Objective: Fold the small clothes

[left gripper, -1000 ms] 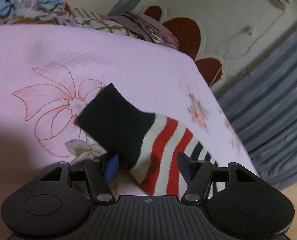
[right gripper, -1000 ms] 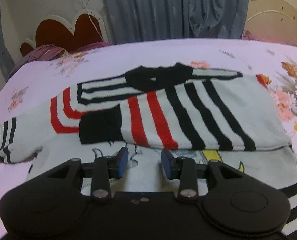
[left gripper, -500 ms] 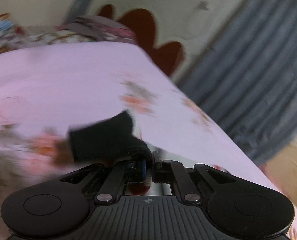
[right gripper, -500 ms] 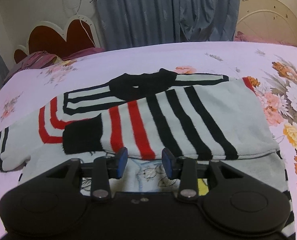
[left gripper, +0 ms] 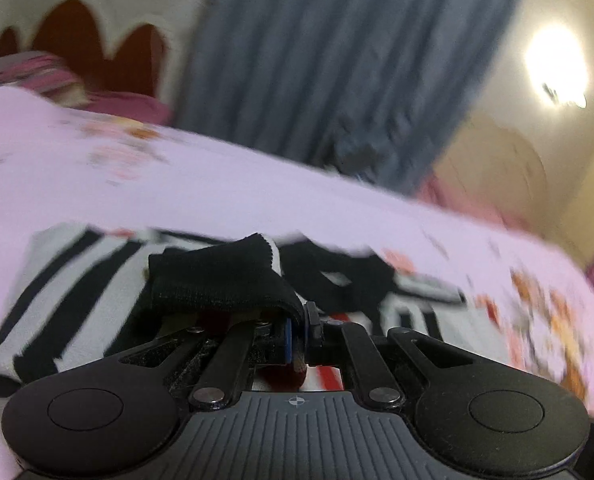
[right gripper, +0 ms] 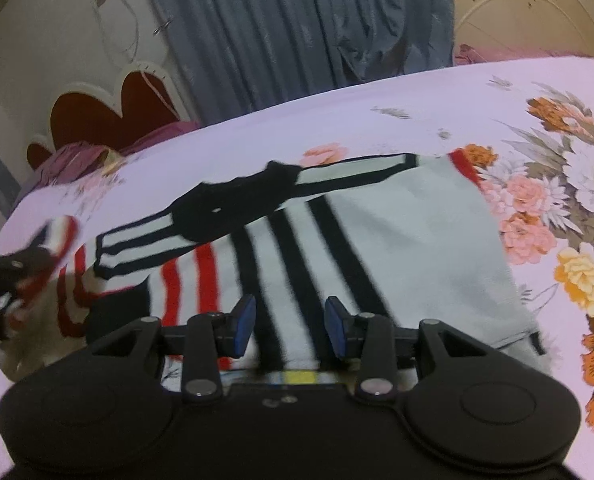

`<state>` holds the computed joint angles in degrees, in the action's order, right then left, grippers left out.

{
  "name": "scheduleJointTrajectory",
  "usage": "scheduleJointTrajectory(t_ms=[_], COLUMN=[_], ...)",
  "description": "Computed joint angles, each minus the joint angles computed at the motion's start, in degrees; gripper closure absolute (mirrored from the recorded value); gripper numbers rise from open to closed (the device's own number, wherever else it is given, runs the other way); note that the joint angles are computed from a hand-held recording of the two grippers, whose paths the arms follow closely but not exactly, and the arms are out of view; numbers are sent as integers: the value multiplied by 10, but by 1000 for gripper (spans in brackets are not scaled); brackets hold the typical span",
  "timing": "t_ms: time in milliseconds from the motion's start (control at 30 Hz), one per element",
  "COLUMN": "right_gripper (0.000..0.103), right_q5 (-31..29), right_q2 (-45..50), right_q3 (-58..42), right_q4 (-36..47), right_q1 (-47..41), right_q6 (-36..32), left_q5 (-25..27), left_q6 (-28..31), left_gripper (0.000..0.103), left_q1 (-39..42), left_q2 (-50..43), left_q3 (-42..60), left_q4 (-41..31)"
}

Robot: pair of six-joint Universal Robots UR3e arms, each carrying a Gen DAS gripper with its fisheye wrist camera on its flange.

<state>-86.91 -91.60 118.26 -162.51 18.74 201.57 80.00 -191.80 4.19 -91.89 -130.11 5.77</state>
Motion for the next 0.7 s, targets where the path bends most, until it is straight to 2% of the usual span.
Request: scheduleJointTrajectory(t_ms=[100,200,233,267,300,333,367,467,533,567,633,700], right_gripper=[65,63,62,60,57,56,55,52,52,52,51,51], right_q5=[34,72,86,97,110,124,129,138,139,143,147,146], right_q2=[-35,-75,-88,-100,-113,-129,-139,-158,-163,-161,-154,-133], right_q3=[41,76,87,96,107,119,126,135,136,133,125,112], right_q4=[-6,3,9,13,16,20,23,27,29,31,30,18], right_q1=[-52,-108,-126,-141,-157,-175,-185,-205,-211,-211,-205,-187], right_q6=[-14,-32,-40,-46,-54,-63,-67,-70,-68,-66,-67,-64], left_q5=[37,52,77,95,86,65,52,60,-5,-12,6,0], left_q6=[-8,-12,-21,-19,-11,-11,-16,7,17,15,16,17], left_gripper=[99,98,95,86,55,30,25,24,24,24,24,24], left_q1=[-85,-137,-163,-180,-186,-186,-194,-224,-204,-200,-193,-150], left_q2=[-63,-132,-142,-155,-163,-169,-172,-184,-169,-158,-116,-40], left_q3=[63,137,142,152,154,149,144,158,124,108,58,-25], left_q4=[-49,-98,-98,-97,-85,-64,-42,-29,5,16,39,65])
